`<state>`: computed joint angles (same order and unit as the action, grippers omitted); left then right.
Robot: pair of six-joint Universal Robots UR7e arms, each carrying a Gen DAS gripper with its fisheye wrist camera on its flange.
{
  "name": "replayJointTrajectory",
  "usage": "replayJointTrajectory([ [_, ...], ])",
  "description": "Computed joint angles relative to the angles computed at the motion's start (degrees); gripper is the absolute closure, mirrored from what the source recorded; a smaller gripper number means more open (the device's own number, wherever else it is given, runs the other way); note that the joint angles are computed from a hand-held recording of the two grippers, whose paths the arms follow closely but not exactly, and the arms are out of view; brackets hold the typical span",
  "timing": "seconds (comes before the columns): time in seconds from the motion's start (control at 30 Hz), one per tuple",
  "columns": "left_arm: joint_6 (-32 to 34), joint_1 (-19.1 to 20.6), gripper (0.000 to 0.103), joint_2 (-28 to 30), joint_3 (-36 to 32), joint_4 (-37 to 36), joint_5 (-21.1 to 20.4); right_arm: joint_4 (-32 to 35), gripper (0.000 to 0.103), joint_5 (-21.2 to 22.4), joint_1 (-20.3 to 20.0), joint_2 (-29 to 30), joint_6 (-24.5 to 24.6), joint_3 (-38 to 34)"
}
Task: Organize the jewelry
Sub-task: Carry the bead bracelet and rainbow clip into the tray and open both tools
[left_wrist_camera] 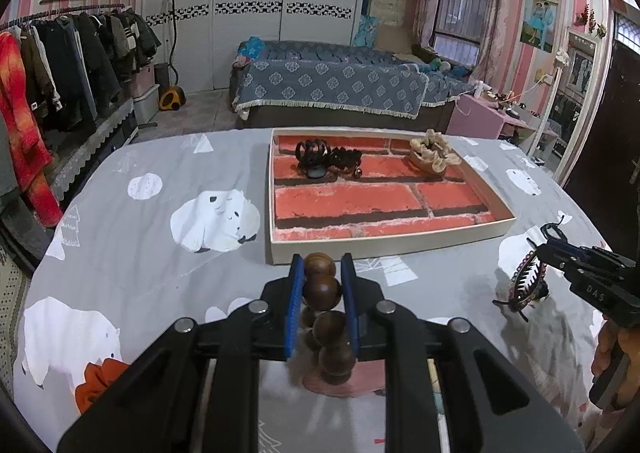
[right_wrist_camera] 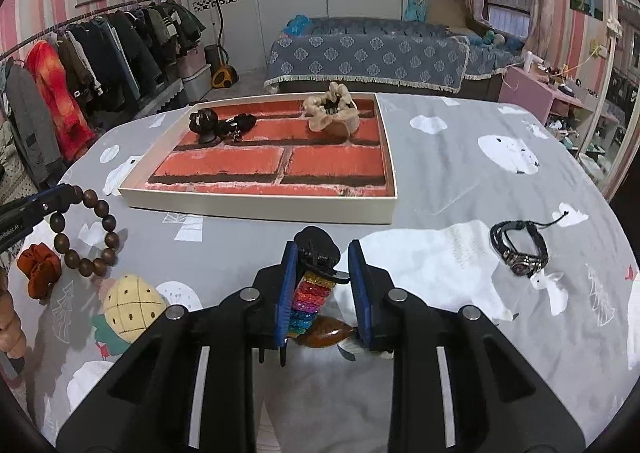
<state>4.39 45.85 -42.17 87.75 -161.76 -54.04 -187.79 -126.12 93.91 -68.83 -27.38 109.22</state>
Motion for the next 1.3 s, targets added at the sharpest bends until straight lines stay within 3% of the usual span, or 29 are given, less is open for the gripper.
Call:
replayJointTrajectory([
  [0.3, 0.8, -0.8, 0.083, 0.2, -1.6, -0.3, -0.2, -0.3, 0.077, -0.1, 0.4, 0.8, -1.2, -1.5],
  [0.57, 2.1, -1.2, 0.083, 2.4, -6.9, 1.0, -1.0, -0.5, 0.077, -0.1, 1.7, 2.6, -3.1, -6.3],
  [0.77, 1.6, 0.0, 0.083, 7.0, -15.7, 5.8, -3.1, 1.9, 0.077, 0.0, 1.5, 6.1, -3.7, -13.9],
  [1.3, 1.7, 4.6, 0.083, 25.1, -44.5, 20.6, -2.8, 12.4, 0.077, 3.0, -3.6, 16.5, -0.7, -33.1],
])
